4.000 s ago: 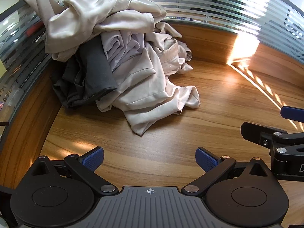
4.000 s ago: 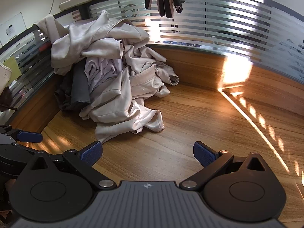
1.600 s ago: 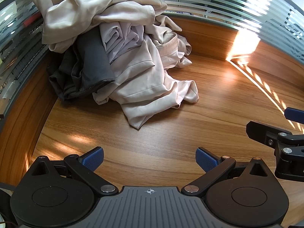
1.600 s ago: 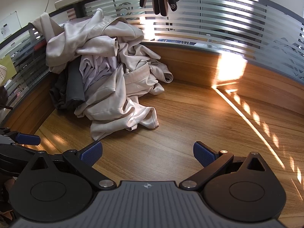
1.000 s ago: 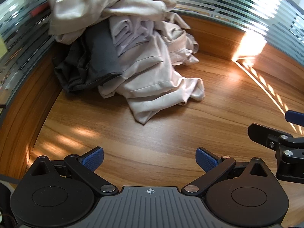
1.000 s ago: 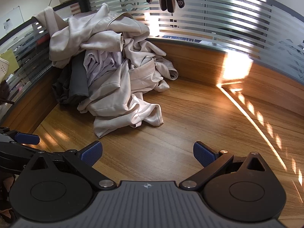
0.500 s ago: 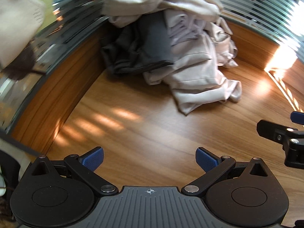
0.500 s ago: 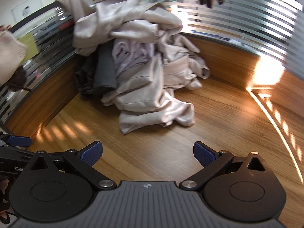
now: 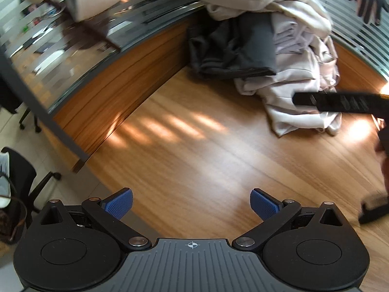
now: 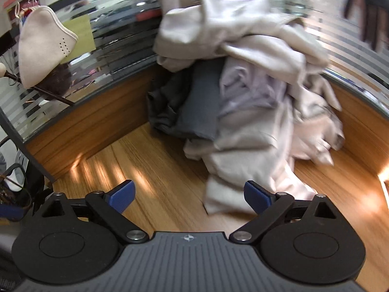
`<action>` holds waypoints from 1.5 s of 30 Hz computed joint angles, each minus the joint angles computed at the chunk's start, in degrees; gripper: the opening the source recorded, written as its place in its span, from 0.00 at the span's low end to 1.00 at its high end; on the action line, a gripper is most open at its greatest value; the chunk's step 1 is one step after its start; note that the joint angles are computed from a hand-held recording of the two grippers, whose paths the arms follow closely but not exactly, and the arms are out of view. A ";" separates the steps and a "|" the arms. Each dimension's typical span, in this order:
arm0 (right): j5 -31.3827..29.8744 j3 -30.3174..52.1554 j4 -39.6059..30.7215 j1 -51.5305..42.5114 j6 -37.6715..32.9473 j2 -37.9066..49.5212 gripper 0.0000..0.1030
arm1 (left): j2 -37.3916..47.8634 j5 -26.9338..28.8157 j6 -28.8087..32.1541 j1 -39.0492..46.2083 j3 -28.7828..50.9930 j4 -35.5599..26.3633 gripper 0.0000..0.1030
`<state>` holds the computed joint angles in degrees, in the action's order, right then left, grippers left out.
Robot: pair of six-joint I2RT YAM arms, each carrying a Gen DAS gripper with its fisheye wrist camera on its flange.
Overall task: Fold clothes
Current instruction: 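Reach into the pile and grasp the dark grey trousers with the right gripper, then pull the grey trousers out and lay them on the desk, opening the right gripper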
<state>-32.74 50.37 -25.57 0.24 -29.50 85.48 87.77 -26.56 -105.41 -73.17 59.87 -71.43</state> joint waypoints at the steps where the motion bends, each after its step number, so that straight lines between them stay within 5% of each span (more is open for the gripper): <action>1: 0.72 1.37 1.03 1.84 1.08 1.89 0.93 | -0.14 0.27 -1.11 -0.49 -0.34 -0.32 0.99; 14: 12.13 28.06 0.79 16.32 9.54 28.95 0.77 | -1.91 4.47 -9.89 -4.14 -5.07 0.68 0.99; 17: 14.19 33.70 -0.58 17.63 9.91 33.57 0.61 | -2.09 4.98 -10.45 -4.22 -5.86 0.92 0.99; 19: 13.72 35.85 -1.16 17.63 10.06 35.46 0.36 | -2.22 5.11 -10.73 -4.10 -6.24 0.65 0.99; 21: 11.51 35.60 -1.30 16.90 9.80 35.28 0.24 | -2.36 5.07 -11.15 -3.93 -6.46 0.07 0.99; 24: 8.83 33.35 -1.00 15.82 8.95 33.25 0.18 | -2.98 4.81 -11.04 -3.08 -7.20 -0.25 0.99; 35: -0.82 20.11 -13.69 8.59 -2.14 19.21 0.17 | -4.44 -1.09 -1.31 3.27 -5.85 -2.02 0.99; 45: -1.35 8.02 -35.16 -8.71 -24.94 6.63 0.17 | -2.54 -7.31 13.55 8.89 -1.38 2.44 0.99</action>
